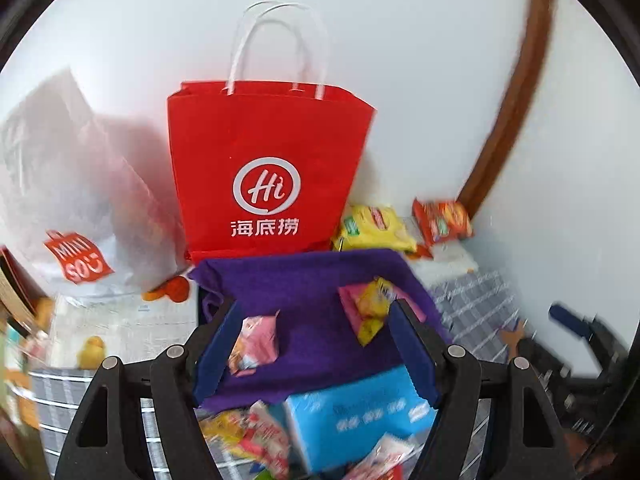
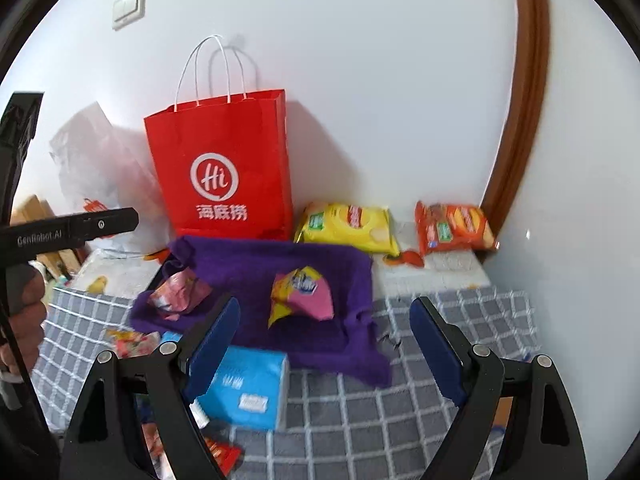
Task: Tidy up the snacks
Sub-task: 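Move both open tools back toward the snack pile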
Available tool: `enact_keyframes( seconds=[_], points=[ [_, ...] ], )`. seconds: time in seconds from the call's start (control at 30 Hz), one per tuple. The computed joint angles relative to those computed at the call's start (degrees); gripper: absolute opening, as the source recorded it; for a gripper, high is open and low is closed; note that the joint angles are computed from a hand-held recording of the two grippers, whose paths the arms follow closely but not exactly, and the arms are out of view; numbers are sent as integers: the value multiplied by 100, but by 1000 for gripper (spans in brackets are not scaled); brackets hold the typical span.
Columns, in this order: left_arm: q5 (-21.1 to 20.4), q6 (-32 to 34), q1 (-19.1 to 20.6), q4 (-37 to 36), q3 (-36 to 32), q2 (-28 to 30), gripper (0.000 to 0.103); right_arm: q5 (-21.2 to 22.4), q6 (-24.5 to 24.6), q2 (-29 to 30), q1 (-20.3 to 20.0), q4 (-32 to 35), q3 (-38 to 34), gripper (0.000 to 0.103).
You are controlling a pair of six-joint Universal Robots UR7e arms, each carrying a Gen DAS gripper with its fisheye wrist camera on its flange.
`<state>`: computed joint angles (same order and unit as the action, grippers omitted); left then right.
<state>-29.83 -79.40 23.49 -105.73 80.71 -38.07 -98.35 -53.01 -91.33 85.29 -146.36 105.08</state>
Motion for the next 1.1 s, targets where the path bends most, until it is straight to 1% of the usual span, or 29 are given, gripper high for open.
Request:
enact_keyframes(
  seconds=[0.03, 0.07, 0.13, 0.2, 0.3, 0.37, 0.43, 0.5, 0.57, 0.63, 0.73, 0.9, 1.1],
  points=[
    [-12, -152, -53, 261, -62, 22, 74, 18, 78, -49, -38, 107, -7, 87],
    [-66, -178, -106, 283, -50, 28, 74, 18, 119, -103, -63, 162, 12, 87],
    [-210, -79, -152, 51, 51, 4, 74, 35, 199, -203, -130, 341, 37, 87],
    [-310, -209, -230, 37, 140, -36, 74, 117, 197, -302, -212, 468, 87, 87],
    [-345, -578, -361, 224, 248, -83, 74, 95, 126, -417, -257, 463, 217, 87],
    [-362, -880, -461, 418, 327, -112, 74, 159, 134, -530, -308, 628, 285, 87],
    [-401, -1050, -524, 400, 446, -148, 74, 205, 74, -613, -346, 797, 324, 87],
    [-439, -1410, -573, 641, 479, -154, 74, 162, -50, -700, -338, 680, 471, 87],
    [-557, -1833, -612, 1123, 394, -117, 74, 204, -240, -845, -351, 436, 704, 87],
    [-704, -2137, -644, 1439, 355, -94, 74, 264, -286, -927, -363, 496, 770, 87],
    [-812, -2282, -698, 1447, 449, -130, 74, 351, -321, -1058, -390, 603, 871, 87],
    [-926, -2549, -786, 1780, 446, -134, 78, 306, -467, -1200, -374, 357, 1112, 87],
    [-1049, -2763, -843, 1624, 742, -306, 78, 331, -387, -1276, -465, 550, 1188, 87]
  ],
)
